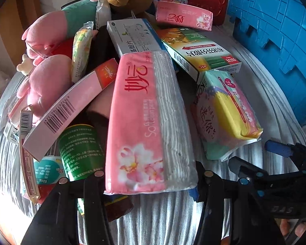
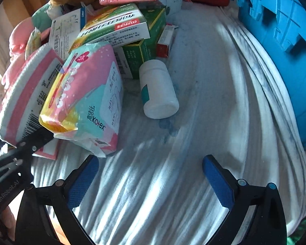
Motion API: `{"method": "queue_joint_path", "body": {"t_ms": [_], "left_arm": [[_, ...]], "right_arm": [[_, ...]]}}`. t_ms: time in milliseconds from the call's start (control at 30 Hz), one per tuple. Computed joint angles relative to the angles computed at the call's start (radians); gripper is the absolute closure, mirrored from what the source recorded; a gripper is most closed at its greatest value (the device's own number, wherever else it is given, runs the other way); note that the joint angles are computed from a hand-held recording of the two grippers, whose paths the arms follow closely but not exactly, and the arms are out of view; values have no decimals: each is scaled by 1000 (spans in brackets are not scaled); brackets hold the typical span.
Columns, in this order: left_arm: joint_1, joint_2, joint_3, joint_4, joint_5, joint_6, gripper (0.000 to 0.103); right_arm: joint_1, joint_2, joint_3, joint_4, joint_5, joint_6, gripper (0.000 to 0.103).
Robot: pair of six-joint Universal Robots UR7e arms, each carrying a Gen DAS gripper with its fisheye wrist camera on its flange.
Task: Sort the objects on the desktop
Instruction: 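Grasp the pink Soft tissue pack with the left tool while the right tool grasps a pastel tissue pack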
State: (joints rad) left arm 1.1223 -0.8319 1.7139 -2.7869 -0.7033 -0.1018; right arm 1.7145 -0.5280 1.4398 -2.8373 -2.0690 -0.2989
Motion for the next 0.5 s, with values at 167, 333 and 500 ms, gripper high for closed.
{"method": "queue_joint_path", "body": {"t_ms": [167,333,500], "left_arm": [[7,-10,5,-6,-8,19,52],[8,-15,7,-5,-12,29,52],[-9,-12,22,-4,-5,6,54]], "right_arm": [[5,-39,75,-110,124,-55,34],[24,-11,44,-126,123,-80,36],[40,24,0,-115,89,-79,54]]}}
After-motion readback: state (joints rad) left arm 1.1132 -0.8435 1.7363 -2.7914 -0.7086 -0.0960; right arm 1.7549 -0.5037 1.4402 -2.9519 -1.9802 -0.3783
